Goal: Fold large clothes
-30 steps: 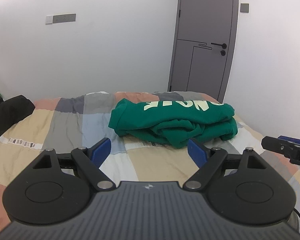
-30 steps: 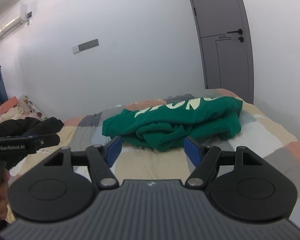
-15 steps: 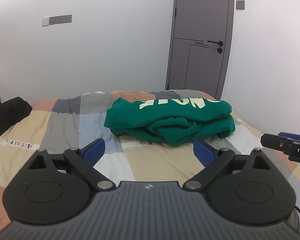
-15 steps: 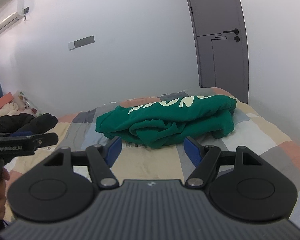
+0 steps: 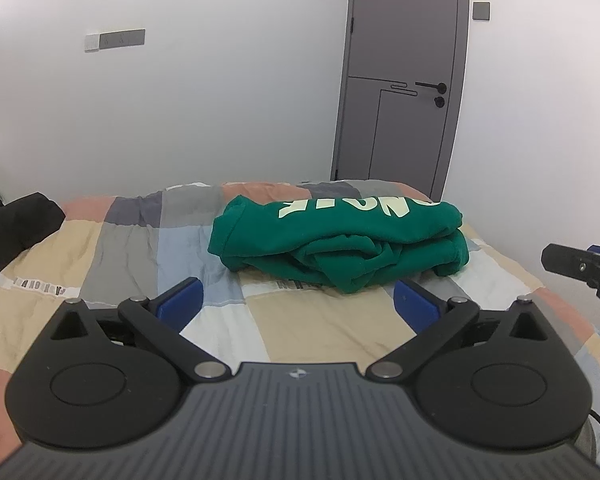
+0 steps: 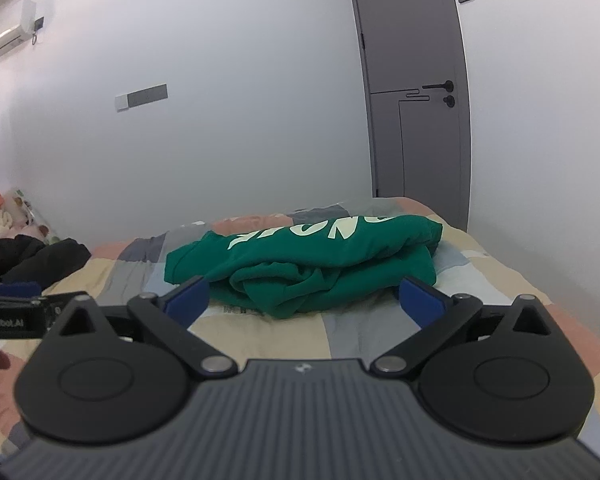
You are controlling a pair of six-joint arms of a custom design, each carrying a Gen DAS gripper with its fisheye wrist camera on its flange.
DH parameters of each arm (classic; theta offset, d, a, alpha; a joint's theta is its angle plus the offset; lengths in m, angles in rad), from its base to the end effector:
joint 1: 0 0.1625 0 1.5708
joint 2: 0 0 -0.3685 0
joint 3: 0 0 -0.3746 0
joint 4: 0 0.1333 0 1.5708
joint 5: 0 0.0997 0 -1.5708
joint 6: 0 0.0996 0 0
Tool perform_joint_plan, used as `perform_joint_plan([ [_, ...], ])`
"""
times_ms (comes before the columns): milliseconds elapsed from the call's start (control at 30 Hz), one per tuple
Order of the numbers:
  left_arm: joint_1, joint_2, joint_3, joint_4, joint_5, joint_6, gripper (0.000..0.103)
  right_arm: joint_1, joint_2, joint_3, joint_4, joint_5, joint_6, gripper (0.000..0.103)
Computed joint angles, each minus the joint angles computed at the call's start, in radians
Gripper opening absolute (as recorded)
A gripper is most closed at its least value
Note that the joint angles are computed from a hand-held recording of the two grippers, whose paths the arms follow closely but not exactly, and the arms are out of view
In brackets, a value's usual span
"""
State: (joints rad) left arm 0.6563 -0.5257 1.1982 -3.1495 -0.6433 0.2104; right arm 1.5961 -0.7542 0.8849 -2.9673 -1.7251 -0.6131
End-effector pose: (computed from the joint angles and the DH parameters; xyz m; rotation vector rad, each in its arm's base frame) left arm -0.4407 -0.6083 0.1557 0.7193 2.1448 -1.3836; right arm 0.1373 -0.7606 0.4315 0.5749 -2.1390 1.5031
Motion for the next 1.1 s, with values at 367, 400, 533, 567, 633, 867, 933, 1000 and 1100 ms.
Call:
perform_joint_plan([
  [367, -0.007, -0.01, 0.016, -0.009, 0.005, -0.005, 0.103, 0.007, -0.016, 0.024, 0.019, -0.017, 0.005, 0.103],
  [400, -0.008, -0.01, 0.016, -0.01, 0.007, -0.005, 0.103, 0.008, -0.018, 0.027, 0.02, -0.018, 0.005, 0.103],
  [533, -0.011, -0.017, 0.024, -0.008, -0.004, -0.021, 0.103, 0.009, -0.024, 0.036, 0.016, -0.024, 0.008, 0.103],
  [567, -0.013, -0.017, 0.026, -0.01, -0.003, -0.02, 0.103, 0.009, -0.026, 0.039, 0.014, -0.023, 0.009, 0.103],
  [633, -0.017, -0.015, 0.024, -0.01, 0.006, -0.018, 0.103, 0.01, -0.027, 0.038, 0.016, -0.024, 0.011, 0.103],
  [867, -0.024, -0.02, 0.034, -0.026, 0.009, -0.01, 0.103, 0.01, -0.026, 0.037, 0.021, -0.025, 0.002, 0.103],
  [933, -0.026, -0.022, 0.039, -0.035, 0.007, -0.009, 0.103, 0.01, -0.028, 0.038, 0.023, -0.023, 0.005, 0.103],
  [1000, -0.027, -0.025, 0.044, -0.038, 0.006, -0.01, 0.103, 0.01, -0.026, 0.035, 0.021, -0.025, 0.003, 0.103],
  [1100, -0.028, -0.029, 0.05, -0.044, 0.008, -0.011, 0.103, 0.011, -0.033, 0.05, 0.008, -0.028, 0.004, 0.103],
])
